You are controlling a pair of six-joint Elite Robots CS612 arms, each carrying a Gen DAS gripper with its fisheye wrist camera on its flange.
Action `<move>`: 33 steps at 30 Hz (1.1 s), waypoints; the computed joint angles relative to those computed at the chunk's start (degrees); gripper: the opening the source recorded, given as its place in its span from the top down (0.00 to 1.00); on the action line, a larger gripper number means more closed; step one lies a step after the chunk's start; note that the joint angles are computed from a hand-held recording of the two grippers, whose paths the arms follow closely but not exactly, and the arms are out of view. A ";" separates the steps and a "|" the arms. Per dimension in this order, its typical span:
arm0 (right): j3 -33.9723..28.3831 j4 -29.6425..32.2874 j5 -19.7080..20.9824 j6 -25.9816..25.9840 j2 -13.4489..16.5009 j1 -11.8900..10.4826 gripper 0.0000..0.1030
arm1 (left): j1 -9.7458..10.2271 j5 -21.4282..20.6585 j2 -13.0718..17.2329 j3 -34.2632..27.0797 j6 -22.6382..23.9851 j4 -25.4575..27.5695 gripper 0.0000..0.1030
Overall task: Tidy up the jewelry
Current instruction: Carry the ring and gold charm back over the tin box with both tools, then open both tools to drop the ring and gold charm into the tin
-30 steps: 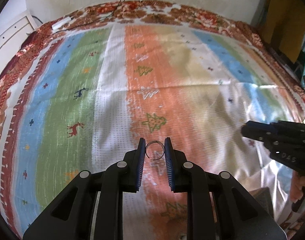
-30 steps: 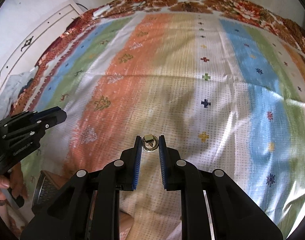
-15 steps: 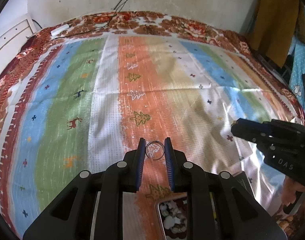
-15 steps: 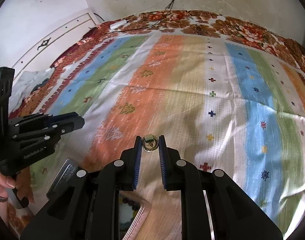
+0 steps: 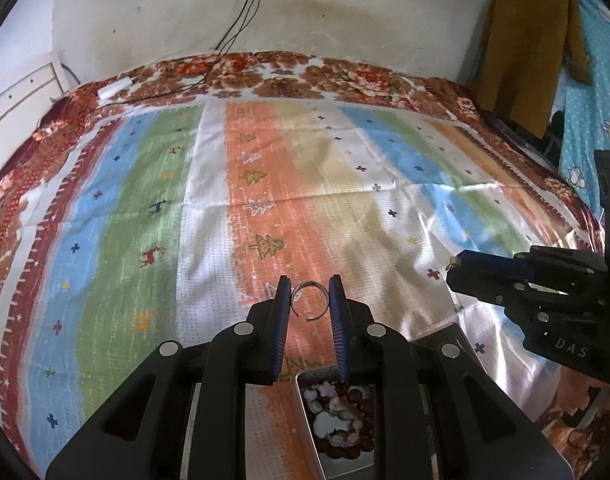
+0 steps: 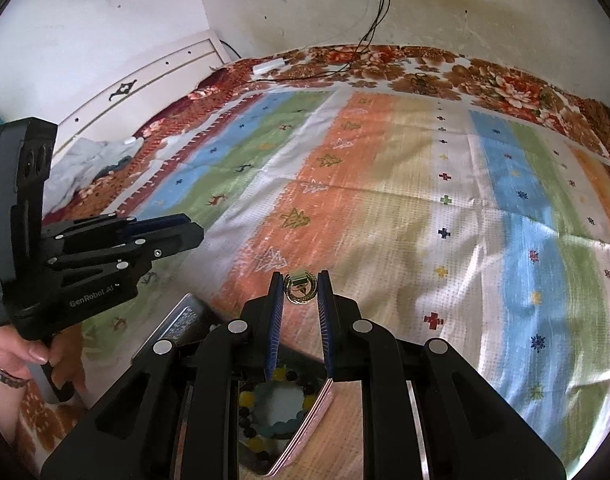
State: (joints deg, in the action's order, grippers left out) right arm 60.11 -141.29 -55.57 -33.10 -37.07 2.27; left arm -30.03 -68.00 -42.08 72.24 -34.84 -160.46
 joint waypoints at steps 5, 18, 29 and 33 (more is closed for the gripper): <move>2.13 -2.41 1.39 -0.03 -0.96 -0.26 0.83 | -0.72 1.28 -0.59 1.55 1.46 -3.37 0.82; 8.71 -5.70 4.84 -0.15 -4.18 -1.40 0.83 | -2.55 2.94 -2.30 5.81 3.18 -10.12 0.82; 11.44 -6.91 5.96 -1.18 -5.40 -1.85 0.83 | -3.59 3.46 -2.96 7.56 4.14 -12.16 0.81; 11.45 -6.25 5.84 -1.66 -5.42 -1.81 0.83 | -3.72 3.53 -3.01 7.59 4.29 -11.64 0.81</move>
State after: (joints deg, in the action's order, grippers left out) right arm 71.56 -147.53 -49.73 -34.75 -42.49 0.47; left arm -33.76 -64.48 -45.08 79.83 -30.55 -172.10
